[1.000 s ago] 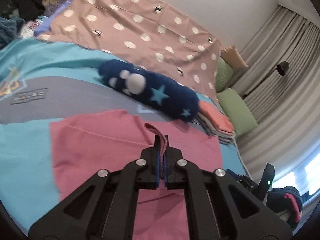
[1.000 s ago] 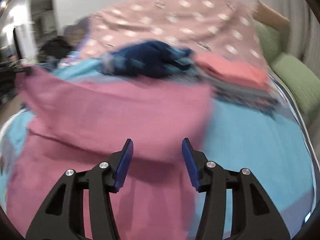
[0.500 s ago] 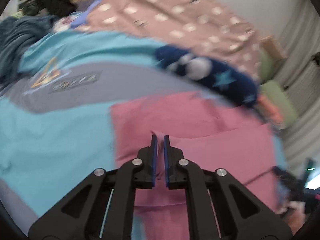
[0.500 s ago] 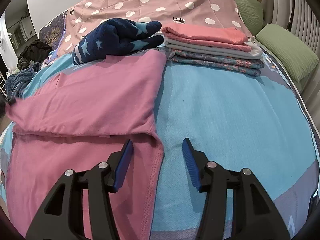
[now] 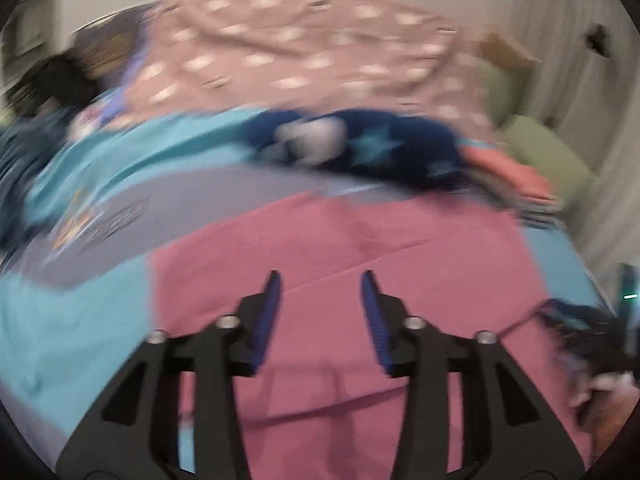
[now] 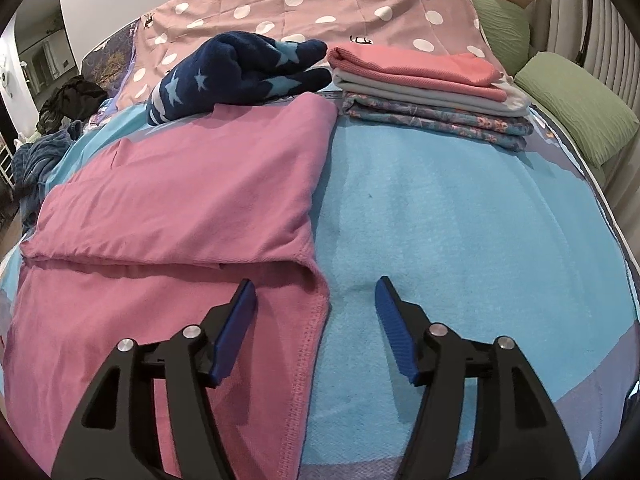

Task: Fold small clothes

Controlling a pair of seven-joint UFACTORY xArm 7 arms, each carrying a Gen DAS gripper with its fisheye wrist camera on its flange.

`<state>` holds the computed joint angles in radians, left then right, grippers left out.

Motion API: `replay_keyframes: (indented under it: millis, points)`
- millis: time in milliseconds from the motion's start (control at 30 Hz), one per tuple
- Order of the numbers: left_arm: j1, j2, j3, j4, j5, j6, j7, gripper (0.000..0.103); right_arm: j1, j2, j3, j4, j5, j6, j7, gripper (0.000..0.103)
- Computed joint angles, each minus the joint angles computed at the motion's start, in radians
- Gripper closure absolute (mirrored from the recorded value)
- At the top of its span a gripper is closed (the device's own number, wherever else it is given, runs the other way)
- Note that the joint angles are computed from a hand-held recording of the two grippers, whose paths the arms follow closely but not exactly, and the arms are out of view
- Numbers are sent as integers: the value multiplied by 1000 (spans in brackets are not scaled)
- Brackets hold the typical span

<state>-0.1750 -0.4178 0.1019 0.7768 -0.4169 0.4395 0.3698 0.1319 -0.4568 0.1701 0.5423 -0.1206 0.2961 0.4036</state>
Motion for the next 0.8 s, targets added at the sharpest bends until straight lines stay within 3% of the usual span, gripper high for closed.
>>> replay_keyframes:
  millis: [133,267,333,400,433,500,600,667,800]
  points:
    - [-116,190,-37,220,-98,103,75,55,24,-11,-31,-22,35,-34,-20,39]
    - [-132,449,-131,488,-137,205,61,57,77,-19,-90,-41,103,-66,-71,39]
    - [-130,564,-178,618,-144,264,44,67,120,-26,-135,-53,158,-86,-113,39]
    - [-134,672,-215,748,-59,308,-11,70,163,-32,-182,-64,218,-104,-160,39]
    - [-174,740,-192,832,35,329,-68,70,177,-35,-195,-67,241,-108,-178,39]
    - [-171,830,-210,957,125,400,-122,70,175,-36,-190,-68,263,-110,-193,38]
    - [-145,920,-245,1101,167,526,-134,73,171,-40,-182,-69,282,-109,-210,37]
    - [-124,955,-269,1168,171,623,-105,98,178,-41,-186,-70,299,-109,-223,36]
    - [-139,996,-266,1232,206,664,-119,100,166,-43,-170,-70,308,-109,-226,35]
